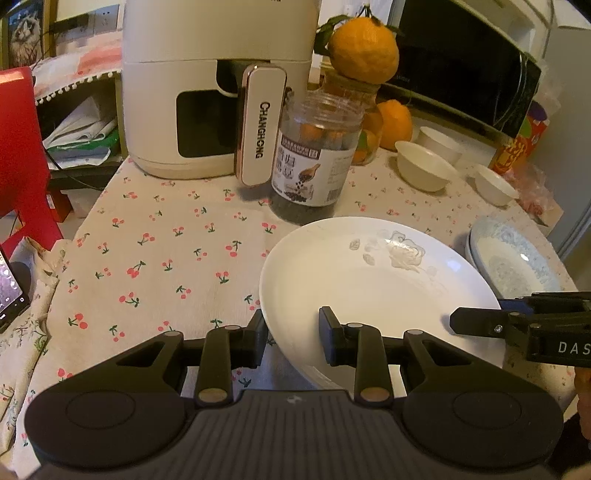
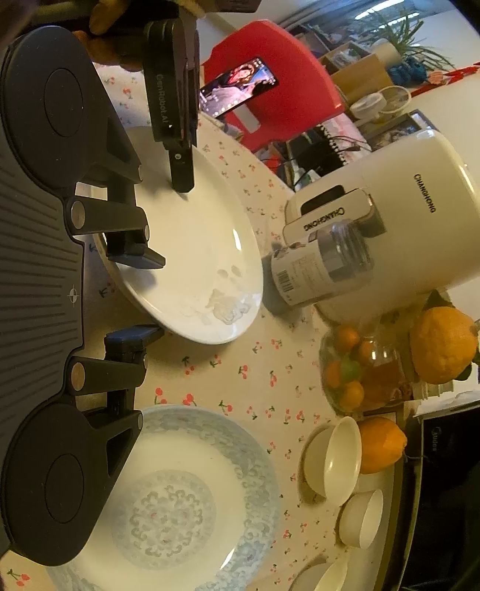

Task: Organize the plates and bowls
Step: 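Lift the white plate with the left gripper toward the blue plate stack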

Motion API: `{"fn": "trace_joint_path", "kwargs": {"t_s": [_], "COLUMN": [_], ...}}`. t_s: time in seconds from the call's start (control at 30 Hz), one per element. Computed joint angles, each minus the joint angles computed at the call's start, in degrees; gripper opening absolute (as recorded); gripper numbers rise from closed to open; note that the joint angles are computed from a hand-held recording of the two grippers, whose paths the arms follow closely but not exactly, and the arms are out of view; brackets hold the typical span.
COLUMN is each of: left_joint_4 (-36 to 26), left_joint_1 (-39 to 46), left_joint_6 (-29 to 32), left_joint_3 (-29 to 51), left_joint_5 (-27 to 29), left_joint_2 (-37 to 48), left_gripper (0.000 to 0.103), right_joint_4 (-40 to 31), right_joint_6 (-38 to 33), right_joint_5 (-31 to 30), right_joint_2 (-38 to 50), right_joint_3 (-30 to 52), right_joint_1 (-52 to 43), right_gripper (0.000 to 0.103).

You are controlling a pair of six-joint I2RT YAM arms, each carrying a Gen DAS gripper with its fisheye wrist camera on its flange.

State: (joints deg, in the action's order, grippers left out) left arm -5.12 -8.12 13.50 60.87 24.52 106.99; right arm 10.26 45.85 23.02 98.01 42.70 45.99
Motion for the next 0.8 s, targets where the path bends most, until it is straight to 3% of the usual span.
{"fn": "trace_joint_path", "kwargs": {"t_s": [0.43, 0.8], "left_joint_4": [0.7, 0.5], "left_joint_1": [-0.7, -5.9], "left_joint_6": [-3.0, -4.8], "left_joint_3": [-0.6, 0.0], "left_joint_5": [2.6, 2.4], "left_joint_2": [-2.6, -3.6], "left_gripper": [0.026, 0.026], "right_joint_4": [2.3, 2.4], "right_joint_6": [-0.5, 0.4], "right_joint_5": [0.9, 1.6], "right_joint_2": [-6.4, -15.0], "right_joint_3": [-4.0, -11.4], "right_joint_1": [-1.4, -4.1], "right_gripper": [0.032, 0.032]}}
